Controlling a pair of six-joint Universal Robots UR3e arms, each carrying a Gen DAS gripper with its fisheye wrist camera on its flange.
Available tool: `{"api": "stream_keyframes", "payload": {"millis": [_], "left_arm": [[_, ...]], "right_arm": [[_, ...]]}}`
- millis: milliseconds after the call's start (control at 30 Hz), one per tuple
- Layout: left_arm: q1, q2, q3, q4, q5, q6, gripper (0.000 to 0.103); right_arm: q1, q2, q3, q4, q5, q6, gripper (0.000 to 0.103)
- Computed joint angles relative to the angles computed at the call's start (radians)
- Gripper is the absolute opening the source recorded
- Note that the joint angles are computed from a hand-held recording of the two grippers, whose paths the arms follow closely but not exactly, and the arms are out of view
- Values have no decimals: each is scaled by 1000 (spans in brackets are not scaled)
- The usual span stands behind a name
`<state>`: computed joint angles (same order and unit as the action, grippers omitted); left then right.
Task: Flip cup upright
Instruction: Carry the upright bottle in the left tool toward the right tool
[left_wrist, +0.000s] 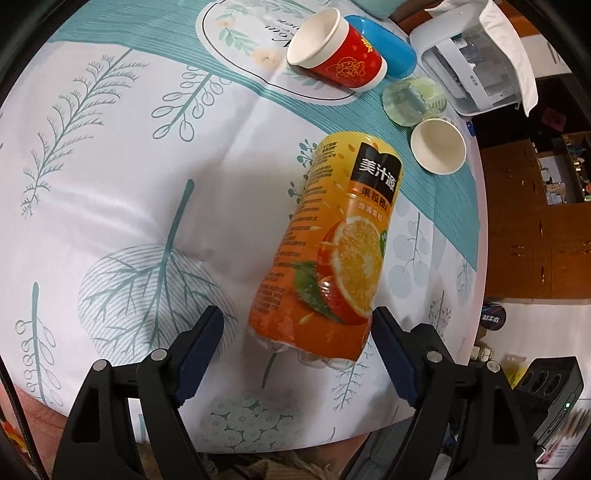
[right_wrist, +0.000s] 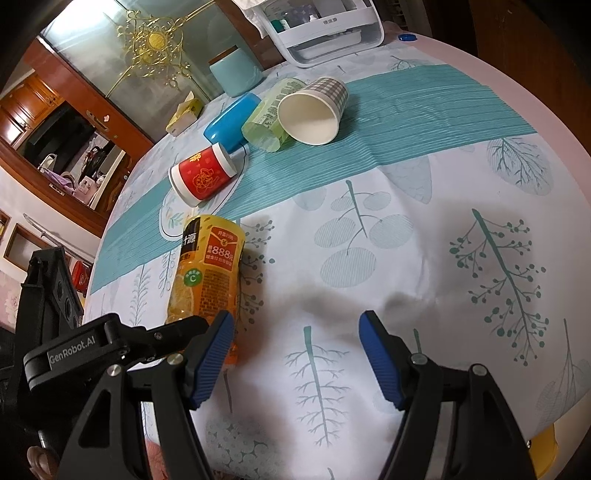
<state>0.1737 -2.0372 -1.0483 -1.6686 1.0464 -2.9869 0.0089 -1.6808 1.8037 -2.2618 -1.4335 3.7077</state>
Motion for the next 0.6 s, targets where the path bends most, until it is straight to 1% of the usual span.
{"api": "stream_keyframes", "payload": {"millis": [600], "left_arm": [[19,66,15,41,74,120,80]], "right_arm": [[33,1,-24,11,-22,11,71]]}}
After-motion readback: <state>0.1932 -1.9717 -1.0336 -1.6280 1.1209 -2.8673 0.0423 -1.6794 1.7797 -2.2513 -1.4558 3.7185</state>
